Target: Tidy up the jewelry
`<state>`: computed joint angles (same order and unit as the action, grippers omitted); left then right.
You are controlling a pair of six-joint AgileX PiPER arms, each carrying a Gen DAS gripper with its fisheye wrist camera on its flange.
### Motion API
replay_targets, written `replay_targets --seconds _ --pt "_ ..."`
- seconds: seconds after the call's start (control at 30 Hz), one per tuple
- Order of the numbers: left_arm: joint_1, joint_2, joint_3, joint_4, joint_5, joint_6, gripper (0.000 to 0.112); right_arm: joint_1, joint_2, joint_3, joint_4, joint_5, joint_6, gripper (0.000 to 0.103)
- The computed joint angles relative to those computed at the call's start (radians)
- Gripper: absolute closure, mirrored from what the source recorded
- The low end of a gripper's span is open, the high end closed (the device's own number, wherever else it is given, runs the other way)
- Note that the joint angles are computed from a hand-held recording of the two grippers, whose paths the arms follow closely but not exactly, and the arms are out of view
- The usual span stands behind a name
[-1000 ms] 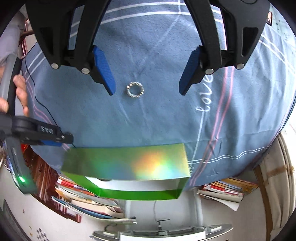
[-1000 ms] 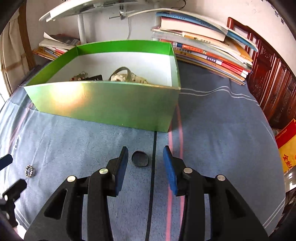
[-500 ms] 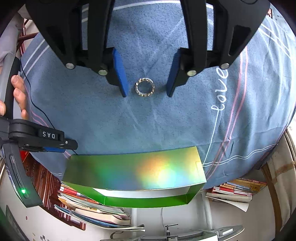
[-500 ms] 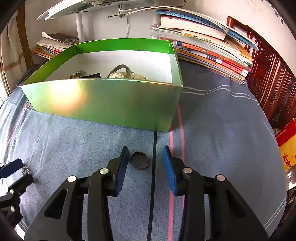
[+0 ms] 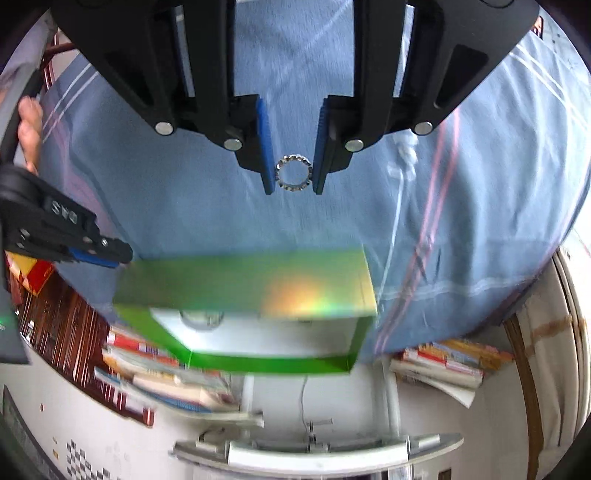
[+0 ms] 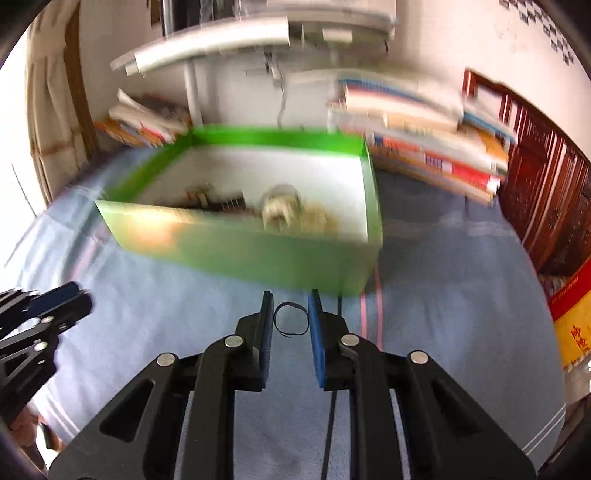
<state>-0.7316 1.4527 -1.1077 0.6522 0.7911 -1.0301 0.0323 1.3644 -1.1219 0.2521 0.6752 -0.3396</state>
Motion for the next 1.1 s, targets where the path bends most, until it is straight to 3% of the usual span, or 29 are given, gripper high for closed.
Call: replay_targets --seconds 0.17,0.33,0.57,0.6,0.63,0.7,0.77,0.83,1.0,1.1 --pt "0.084 0.093 -0.243 -0.015 0.015 0.122 0.092 0.040 0.088 -0.236 -0.072 0.044 0.115 0.084" --pt "0.204 0.318 -0.562 -0.129 0.053 0.304 0.091 0.046 0.292 -0.474 -0.104 0.100 0.209 0.084" --pt "0.275 0.445 -0.669 -0.222 0.040 0.375 0.091 0.071 0.405 -0.533 -0.179 0.092 0.270 0.083" --pt "0.278 0.446 -0.661 -0.222 0.027 0.371 0.085 0.074 0.406 -0.525 -0.186 0.082 0.277 0.081" --pt "0.279 0.447 -0.656 -0.221 0.014 0.369 0.068 0.074 0.403 -0.512 -0.189 0.068 0.280 0.072" --pt "0.271 0.445 -0.645 -0.182 0.000 0.336 0.054 0.068 0.380 -0.472 -0.181 0.029 0.277 0.053" --pt "0.261 0.438 -0.637 -0.159 0.003 0.329 0.053 0.060 0.349 -0.434 -0.180 0.000 0.284 0.046" --pt "0.251 0.412 -0.614 -0.147 0.004 0.321 0.045 0.049 0.302 -0.390 -0.151 -0.015 0.254 0.043" --pt "0.161 0.220 -0.382 0.065 -0.008 0.106 0.032 0.038 0.081 -0.167 -0.149 -0.123 0.243 0.018" --pt "0.078 0.096 -0.248 0.208 0.014 -0.047 0.028 0.071 -0.068 -0.032 -0.281 -0.186 0.356 0.011"
